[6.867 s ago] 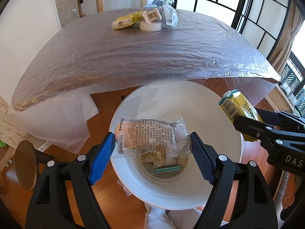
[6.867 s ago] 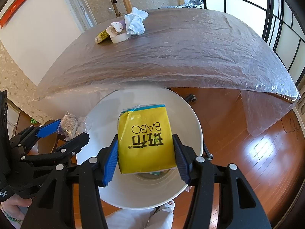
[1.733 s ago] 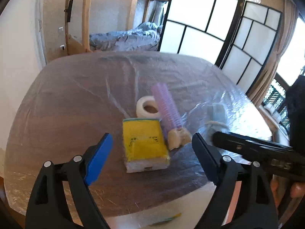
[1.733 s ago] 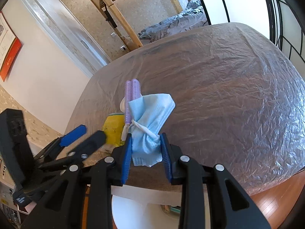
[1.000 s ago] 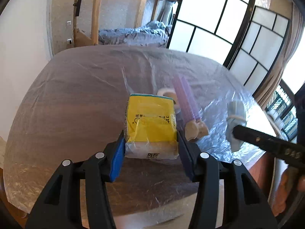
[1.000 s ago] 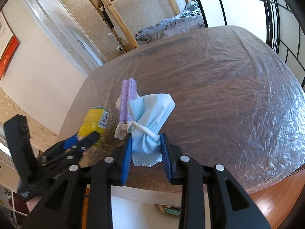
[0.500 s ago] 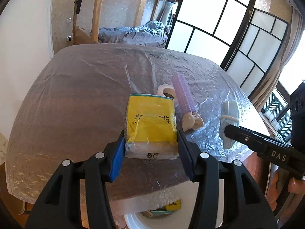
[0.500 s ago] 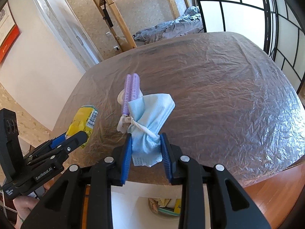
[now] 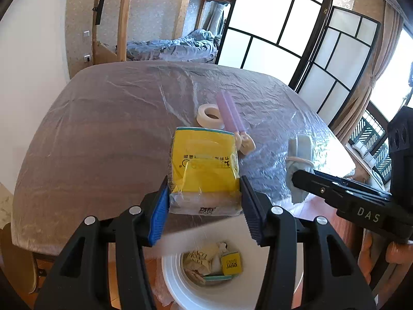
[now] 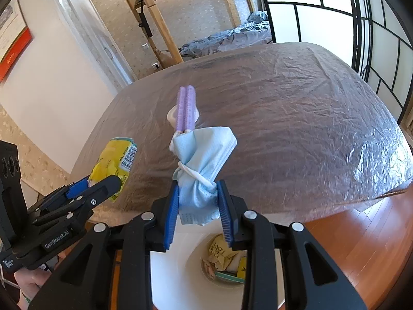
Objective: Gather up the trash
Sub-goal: 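Lift the face mask and yellow tissue pack with both tools toward the bin, then hold the face mask and yellow tissue pack with both tools above the bin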
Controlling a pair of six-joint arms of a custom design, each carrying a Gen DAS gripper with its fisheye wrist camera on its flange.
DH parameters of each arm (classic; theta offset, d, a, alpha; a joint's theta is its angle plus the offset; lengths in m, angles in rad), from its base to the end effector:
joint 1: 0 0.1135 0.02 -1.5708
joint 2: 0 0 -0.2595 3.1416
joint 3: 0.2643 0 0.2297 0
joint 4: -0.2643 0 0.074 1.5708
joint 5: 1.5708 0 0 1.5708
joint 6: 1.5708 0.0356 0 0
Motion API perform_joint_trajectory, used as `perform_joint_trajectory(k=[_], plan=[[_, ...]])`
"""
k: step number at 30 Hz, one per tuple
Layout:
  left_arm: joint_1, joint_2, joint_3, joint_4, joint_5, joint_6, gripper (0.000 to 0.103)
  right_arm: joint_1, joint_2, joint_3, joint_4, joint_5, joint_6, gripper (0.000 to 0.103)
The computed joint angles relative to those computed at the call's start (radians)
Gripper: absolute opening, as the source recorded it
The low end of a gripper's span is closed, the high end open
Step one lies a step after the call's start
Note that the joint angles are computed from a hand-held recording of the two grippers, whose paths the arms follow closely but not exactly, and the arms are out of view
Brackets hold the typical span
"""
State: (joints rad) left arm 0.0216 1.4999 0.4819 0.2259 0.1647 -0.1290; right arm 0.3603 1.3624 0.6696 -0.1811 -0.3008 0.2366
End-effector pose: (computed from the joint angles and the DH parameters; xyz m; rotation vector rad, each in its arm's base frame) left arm 0.2458 -0.0005 0.1375 -0.0979 2.3608 -0.2466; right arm 0.2251 0.0961 0.1891 -0.2907 2.4769 0.6267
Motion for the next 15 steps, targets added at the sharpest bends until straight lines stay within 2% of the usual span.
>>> perform_joint_trajectory(k=[5, 15], plan=[[-0.073, -0.063, -0.058, 0.003, -0.078, -0.072, 0.053, -0.009, -0.071, -0.035, -0.042, -0.042, -0.047, 0.030], [-0.382, -0.183, -0.189, -0.033, -0.324, -0.351, 0.053, -0.158, -0.273, -0.153, -0.234, -0.187, -0.234, 0.030]])
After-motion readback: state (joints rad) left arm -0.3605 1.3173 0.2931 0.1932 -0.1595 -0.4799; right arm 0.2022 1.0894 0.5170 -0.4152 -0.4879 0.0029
